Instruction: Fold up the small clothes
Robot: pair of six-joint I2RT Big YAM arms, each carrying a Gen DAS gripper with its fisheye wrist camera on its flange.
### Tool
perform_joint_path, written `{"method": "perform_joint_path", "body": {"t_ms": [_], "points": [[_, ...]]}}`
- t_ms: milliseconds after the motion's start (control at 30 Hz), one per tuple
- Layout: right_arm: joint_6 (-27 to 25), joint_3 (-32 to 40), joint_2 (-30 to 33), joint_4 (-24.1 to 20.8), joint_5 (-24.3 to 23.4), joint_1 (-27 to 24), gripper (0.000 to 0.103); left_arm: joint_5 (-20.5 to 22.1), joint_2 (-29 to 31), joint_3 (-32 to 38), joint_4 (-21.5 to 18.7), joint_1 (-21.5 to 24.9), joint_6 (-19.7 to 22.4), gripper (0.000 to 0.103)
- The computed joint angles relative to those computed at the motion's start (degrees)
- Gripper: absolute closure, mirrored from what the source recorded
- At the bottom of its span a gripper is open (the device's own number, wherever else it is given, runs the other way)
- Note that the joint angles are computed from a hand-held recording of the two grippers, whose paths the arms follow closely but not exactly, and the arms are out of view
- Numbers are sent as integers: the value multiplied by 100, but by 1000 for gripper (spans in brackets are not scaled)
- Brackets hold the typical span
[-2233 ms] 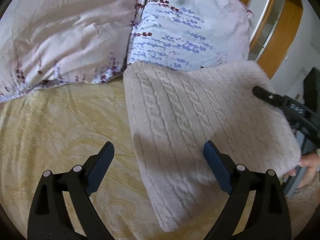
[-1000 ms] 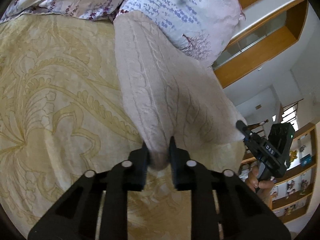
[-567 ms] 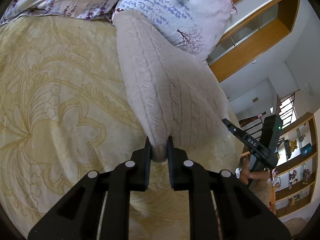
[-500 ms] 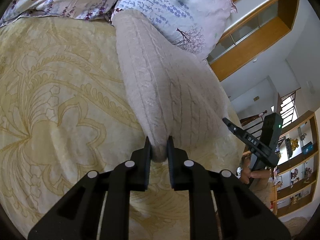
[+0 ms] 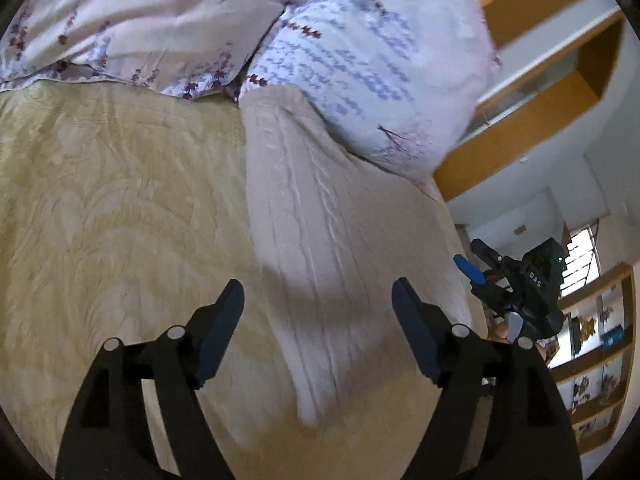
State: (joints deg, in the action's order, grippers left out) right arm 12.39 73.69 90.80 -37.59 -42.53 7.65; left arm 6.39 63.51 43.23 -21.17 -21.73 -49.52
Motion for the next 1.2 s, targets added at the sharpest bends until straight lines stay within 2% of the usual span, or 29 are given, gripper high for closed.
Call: {"method": "perform_joint_path", "body": {"t_ms": [67, 100, 133, 167, 200, 233, 300, 367, 500, 533, 633, 700, 833, 900, 1033, 1133, 1200], "points": [[-20, 139, 179, -86, 122, 93, 44, 8, 193, 76, 51, 61, -69, 27], [-37, 172, 232, -96, 196, 135, 53, 36, 276, 107, 73, 89, -78, 27], [-128, 188, 291, -109, 217, 193, 73, 37, 339, 131, 88, 106, -102, 27], [-238, 210, 314, -119, 231, 231, 83, 33, 387, 148, 105, 115, -141, 27], [-321, 138, 248, 46, 274, 264, 91, 54, 429, 158, 129, 128, -174, 27], [-413, 23, 131, 305, 301, 277, 93, 84, 464, 167, 165, 132, -202, 27], [-507, -248, -178, 938, 394, 258, 94, 95, 549, 232, 195, 140, -160, 27], [-521, -325, -288, 1164, 663, 234, 94, -24, 552, 295, 136, 83, -68, 27], [-675, 4, 125, 588, 1458, 323, 94, -147, 610, 393, 61, 33, 60, 27], [-683, 74, 269, 461, 1526, 361, 94, -147, 653, 430, 52, 25, 65, 27], [-707, 85, 316, 451, 1676, 445, 94, -205, 751, 505, -30, -31, 90, 27], [-651, 101, 251, 393, 1657, 404, 92, -219, 748, 514, -51, -42, 94, 27], [-487, -237, -204, 769, 1596, 305, 70, -289, 660, 515, -139, -82, 148, 27], [-642, -435, -459, 937, 1340, 257, 67, -414, 683, 597, -246, -136, 210, 27], [-1161, -561, -670, 779, 1146, 367, 67, -644, 711, 667, -395, -219, 285, 27], [-1483, -618, -672, 678, 1335, 524, 66, -875, 794, 773, -551, -304, 315, 25], [-1648, -573, -531, 506, 1645, 647, 60, -974, 827, 811, -624, -331, 346, 23]]}}
